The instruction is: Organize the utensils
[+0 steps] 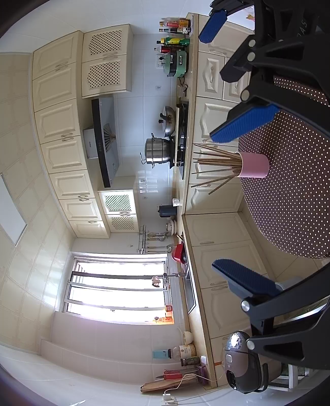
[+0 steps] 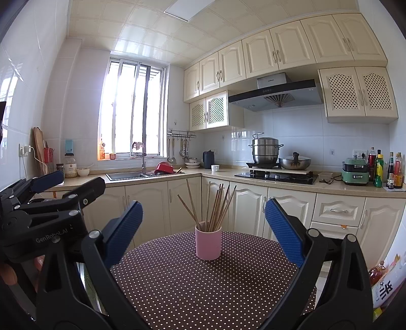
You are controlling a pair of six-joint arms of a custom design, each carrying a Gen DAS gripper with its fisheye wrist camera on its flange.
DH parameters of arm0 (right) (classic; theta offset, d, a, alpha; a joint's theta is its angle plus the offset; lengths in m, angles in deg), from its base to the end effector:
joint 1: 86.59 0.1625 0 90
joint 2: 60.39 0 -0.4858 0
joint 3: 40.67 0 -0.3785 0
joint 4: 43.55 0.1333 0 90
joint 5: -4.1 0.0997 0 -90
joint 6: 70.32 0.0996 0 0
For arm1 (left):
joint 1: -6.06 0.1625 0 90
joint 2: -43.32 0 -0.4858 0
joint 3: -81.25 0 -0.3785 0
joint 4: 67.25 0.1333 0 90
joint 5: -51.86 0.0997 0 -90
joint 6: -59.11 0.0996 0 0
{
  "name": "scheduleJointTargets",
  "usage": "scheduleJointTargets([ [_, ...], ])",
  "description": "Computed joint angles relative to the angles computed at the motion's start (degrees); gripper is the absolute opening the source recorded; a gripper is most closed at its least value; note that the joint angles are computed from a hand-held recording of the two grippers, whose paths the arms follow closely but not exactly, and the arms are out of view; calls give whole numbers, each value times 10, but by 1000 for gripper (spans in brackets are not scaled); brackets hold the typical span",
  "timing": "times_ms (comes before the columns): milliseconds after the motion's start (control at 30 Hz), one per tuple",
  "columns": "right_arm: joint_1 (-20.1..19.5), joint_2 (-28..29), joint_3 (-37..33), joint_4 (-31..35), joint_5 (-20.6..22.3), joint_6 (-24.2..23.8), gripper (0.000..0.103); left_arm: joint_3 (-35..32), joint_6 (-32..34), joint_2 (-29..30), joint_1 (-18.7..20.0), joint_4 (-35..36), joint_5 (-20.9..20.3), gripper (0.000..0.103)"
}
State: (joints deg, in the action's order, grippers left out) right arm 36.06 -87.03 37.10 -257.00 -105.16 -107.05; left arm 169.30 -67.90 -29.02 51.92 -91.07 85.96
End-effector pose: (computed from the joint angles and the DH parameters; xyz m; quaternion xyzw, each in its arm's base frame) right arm 0.5117 -0.6123 0.1521 0.3719 -0.7107 0.5766 0.1557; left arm -0.2498 -0.5673 0.4321 0.1997 0.6485 -0.6415 0.3577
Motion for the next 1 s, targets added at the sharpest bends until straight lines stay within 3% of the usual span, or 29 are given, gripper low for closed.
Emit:
scheduleJointTargets([
  [1000, -3, 1, -1, 9, 3, 6, 95, 2, 4, 0, 0, -4, -1, 91],
])
